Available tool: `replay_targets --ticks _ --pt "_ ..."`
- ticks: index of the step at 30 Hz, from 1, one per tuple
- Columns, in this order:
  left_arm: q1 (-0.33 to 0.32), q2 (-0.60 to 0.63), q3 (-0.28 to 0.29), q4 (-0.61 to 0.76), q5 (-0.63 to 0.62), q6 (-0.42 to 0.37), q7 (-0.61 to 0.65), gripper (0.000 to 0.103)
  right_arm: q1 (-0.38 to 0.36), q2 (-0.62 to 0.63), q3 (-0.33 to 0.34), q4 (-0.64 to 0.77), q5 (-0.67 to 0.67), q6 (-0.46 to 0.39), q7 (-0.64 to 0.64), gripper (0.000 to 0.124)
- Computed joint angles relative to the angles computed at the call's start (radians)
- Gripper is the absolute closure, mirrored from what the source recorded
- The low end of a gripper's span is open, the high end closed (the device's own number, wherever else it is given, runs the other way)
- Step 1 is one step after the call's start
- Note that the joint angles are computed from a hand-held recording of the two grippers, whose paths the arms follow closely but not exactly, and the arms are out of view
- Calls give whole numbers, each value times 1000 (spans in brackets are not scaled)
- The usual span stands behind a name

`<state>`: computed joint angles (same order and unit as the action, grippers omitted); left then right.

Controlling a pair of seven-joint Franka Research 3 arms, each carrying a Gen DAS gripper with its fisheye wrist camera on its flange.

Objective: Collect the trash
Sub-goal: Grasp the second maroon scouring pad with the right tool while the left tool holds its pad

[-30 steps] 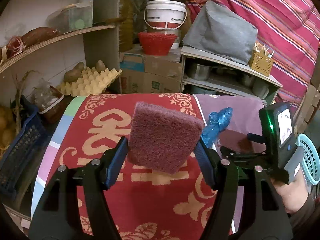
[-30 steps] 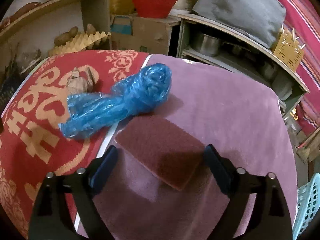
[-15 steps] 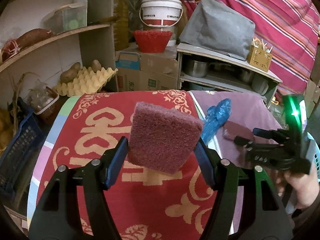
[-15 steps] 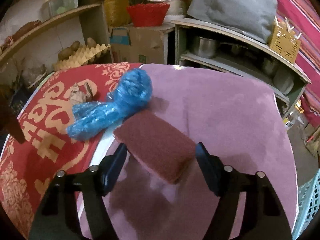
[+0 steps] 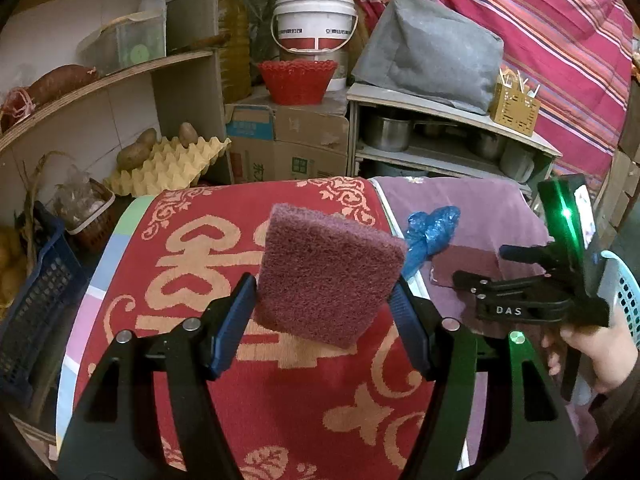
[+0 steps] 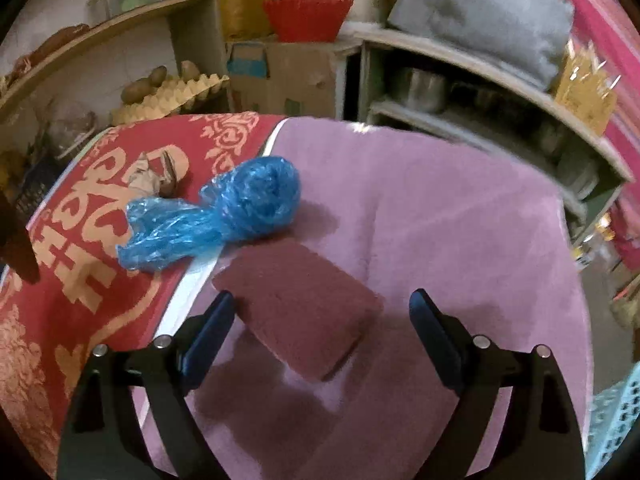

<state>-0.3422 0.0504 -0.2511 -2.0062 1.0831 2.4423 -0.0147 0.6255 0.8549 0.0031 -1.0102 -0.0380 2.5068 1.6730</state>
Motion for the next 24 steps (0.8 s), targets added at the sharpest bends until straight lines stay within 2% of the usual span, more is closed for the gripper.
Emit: replay_targets --ticks 3,5,10,13,14,15,16,17,19,24 --pt "3 -1 3 -3 -4 9 -8 38 2 4 3 -12 0 35 -13 38" --pt "6 -1 4 -4 -7 14 -12 38 1 -6 14 -31 4 52 -37 46" --pt "4 7 3 7 -9 12 -4 38 66 -34 -63 -73 -96 92 9 49" --pt "-2 9 2 11 -5 5 4 38 54 -57 -41 -100 -86 118 18 50" --pt "-3 11 1 14 -4 2 5 38 48 -65 -30 -106 -76 128 16 54" --pt "-5 11 1 16 -2 -2 7 38 46 -74 -24 -113 -71 138 15 76" --pt "-6 11 1 16 -2 -4 8 38 46 -76 -24 -110 -67 138 19 92" --pt "-7 10 1 15 -1 -5 6 38 36 -81 -10 -110 -50 148 16 98" --pt "-6 10 3 15 -3 -4 2 38 22 -87 12 -100 -20 141 6 104" --pt "-4 5 2 11 -6 -1 -1 38 14 -104 24 -106 -1 118 -35 102"
